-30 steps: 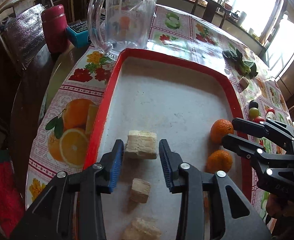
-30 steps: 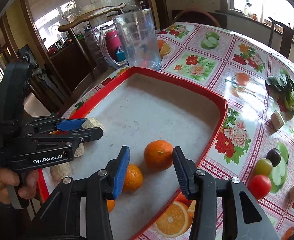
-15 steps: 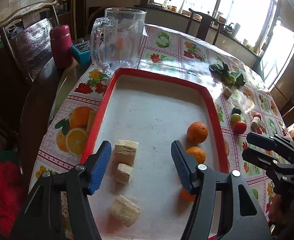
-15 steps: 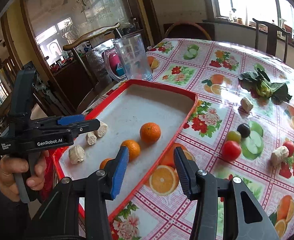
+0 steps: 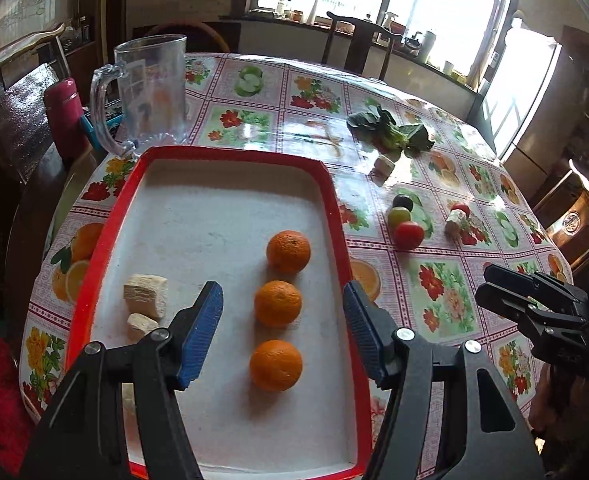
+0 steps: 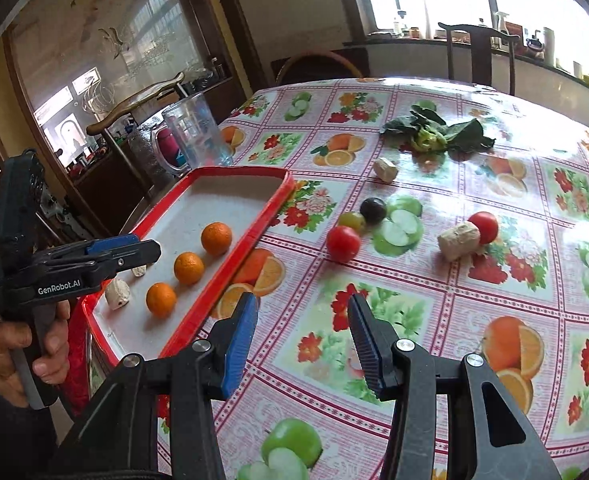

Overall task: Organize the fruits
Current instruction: 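Open both tools and withdraw them from the tray toward the table items, then grasp a red tomato with the left tool while the right tool grasps a beige cylinder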

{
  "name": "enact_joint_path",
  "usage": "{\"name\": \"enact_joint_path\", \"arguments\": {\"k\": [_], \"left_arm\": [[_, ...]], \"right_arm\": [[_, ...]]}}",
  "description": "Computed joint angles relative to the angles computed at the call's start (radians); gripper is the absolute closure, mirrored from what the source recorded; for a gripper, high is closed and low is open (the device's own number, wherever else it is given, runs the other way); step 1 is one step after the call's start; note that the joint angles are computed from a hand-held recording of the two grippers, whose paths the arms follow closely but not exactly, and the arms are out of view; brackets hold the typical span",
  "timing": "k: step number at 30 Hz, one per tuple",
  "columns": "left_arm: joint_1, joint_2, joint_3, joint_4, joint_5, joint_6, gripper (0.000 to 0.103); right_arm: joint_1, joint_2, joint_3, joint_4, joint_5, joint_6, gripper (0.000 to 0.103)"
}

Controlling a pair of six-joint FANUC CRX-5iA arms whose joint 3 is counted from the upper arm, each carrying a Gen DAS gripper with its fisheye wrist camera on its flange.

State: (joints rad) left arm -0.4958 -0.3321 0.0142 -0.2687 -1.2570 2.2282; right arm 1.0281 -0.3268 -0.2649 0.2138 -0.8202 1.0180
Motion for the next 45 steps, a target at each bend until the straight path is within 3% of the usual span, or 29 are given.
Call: {"name": "enact_joint_path", "arguments": {"k": [9,18,31,42,45], "left_arm": [[-0.067,0.084,0.060,0.011,0.019,-0.012,0.042],[-0.127,0.188,0.145,0.008,0.020,-0.037,0.042],[-0.097,0.320,0.215,0.059,0.035,-0.073,0.042],[-0.027,0.396,0.220,0.142,0.074,-0.099,0.042],[-0.043,0.413,0.245,0.106,0.065,-0.098,0.042]], "right_arm": [[-0.058,-0.047,-0.048,0.043,-0.011,-0.036,0.055],[-0.154,-0.014,-0.028,0.018,-0.022,0.016,0.055],[-0.284,0.172,0.118,-0.144,-0.031,0.193,0.055],[-0.298,0.249,0.180,-0.147,-0.019,0.230,0.056],[-0.300,0.253,0.185,-0.152,-0.015,0.244,0.060]]}}
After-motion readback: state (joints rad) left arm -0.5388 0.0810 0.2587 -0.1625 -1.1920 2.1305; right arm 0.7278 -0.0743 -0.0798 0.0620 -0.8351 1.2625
